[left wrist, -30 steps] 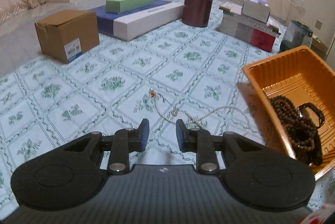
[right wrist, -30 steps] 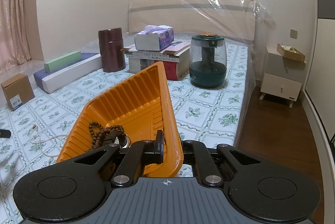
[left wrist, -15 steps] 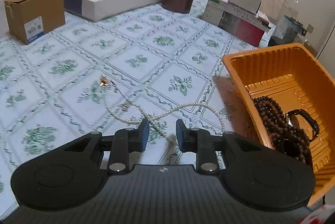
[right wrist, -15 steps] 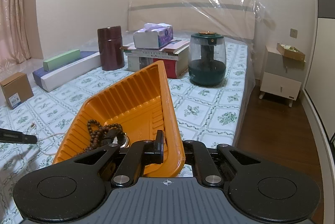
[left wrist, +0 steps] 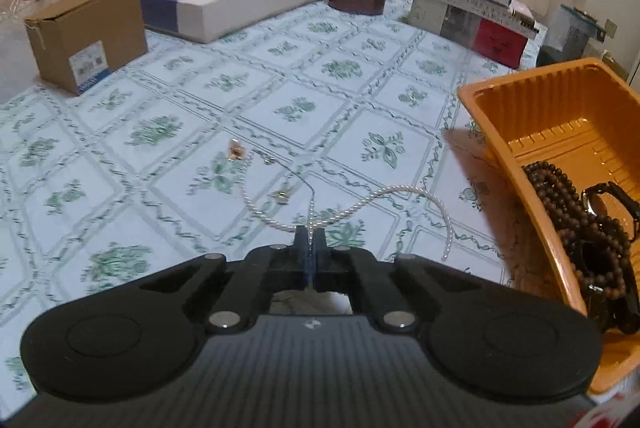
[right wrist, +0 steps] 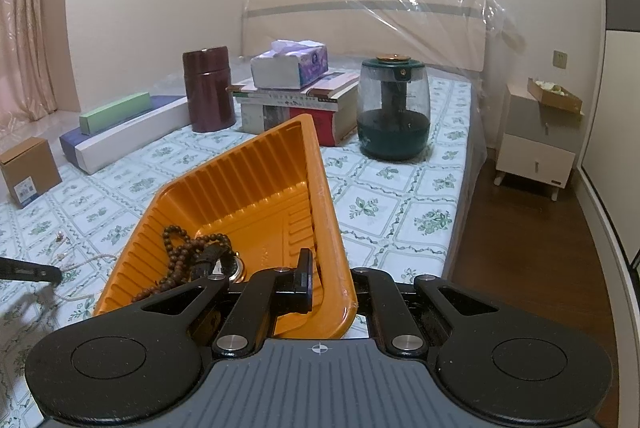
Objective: Organize jewelry
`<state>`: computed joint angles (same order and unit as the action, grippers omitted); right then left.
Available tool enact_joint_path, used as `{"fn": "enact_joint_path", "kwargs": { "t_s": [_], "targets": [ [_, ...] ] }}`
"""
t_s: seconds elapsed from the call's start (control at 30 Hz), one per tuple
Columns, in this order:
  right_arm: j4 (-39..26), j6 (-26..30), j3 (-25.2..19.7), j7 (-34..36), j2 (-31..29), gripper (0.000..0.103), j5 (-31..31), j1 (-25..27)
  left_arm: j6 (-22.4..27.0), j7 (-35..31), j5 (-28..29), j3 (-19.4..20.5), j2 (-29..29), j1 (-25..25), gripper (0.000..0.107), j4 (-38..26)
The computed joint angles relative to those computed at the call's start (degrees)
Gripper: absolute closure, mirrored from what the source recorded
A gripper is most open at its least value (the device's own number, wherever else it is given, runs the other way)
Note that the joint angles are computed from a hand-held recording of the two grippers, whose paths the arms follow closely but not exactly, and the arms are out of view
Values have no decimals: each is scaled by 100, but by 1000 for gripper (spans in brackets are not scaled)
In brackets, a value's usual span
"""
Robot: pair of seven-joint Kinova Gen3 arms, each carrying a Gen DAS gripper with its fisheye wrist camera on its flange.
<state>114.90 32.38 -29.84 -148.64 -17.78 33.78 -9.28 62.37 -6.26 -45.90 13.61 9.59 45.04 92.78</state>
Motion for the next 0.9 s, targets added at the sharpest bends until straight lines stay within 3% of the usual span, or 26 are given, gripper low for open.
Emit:
{"fn": "enact_joint_path", "kwargs": {
  "t_s": [0.47,0.9],
  "targets": [
    [-75,36,-73,18,-50,95,6,3,891,-379,-716,554,-778,-133,107,-355],
    [-123,49,-111,46,-68,95,-3,20,834,-891,-1081,934,-1041,-347,107,-773]
  ]
}}
